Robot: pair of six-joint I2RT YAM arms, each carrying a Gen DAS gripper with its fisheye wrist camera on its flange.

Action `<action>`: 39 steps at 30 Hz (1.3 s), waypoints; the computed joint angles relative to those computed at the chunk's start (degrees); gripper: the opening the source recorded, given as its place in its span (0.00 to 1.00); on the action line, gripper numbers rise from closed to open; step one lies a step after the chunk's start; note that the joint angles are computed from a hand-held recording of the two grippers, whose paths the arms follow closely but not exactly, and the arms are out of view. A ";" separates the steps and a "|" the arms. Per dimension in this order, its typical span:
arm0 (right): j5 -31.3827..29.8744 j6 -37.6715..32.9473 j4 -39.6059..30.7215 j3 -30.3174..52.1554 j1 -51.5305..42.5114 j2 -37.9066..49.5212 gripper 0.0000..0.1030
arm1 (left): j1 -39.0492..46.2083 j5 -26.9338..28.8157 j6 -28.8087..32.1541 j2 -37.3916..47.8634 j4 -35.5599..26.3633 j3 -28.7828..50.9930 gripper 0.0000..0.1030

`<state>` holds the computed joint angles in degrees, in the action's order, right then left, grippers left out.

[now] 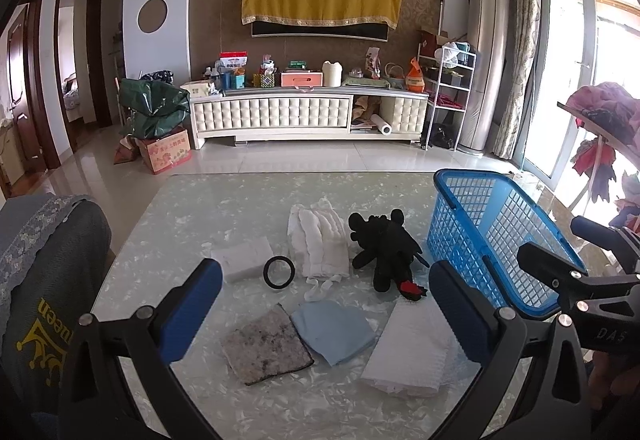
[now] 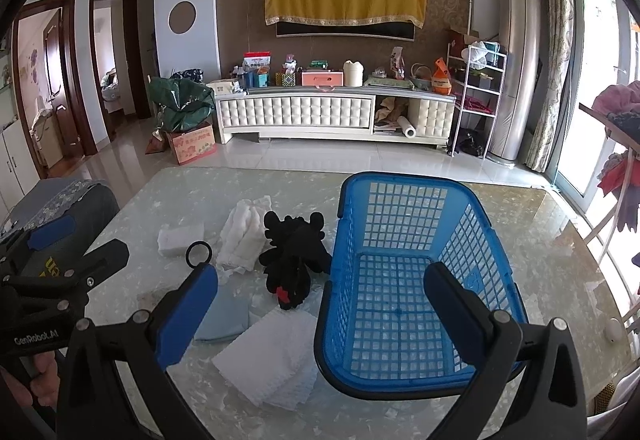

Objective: Organize soft objects

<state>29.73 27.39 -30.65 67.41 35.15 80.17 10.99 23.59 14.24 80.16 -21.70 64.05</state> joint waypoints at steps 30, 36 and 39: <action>-5.72 -3.74 -6.81 8.25 -2.33 2.50 1.00 | 4.86 2.95 11.94 5.54 -8.45 11.46 1.00; -10.78 -5.43 -9.72 14.71 -4.12 7.86 1.00 | 8.34 5.11 15.82 17.61 -18.84 27.02 1.00; -12.57 -6.01 -12.38 19.95 -4.81 12.25 1.00 | 8.68 4.66 18.88 23.65 -24.03 33.78 1.00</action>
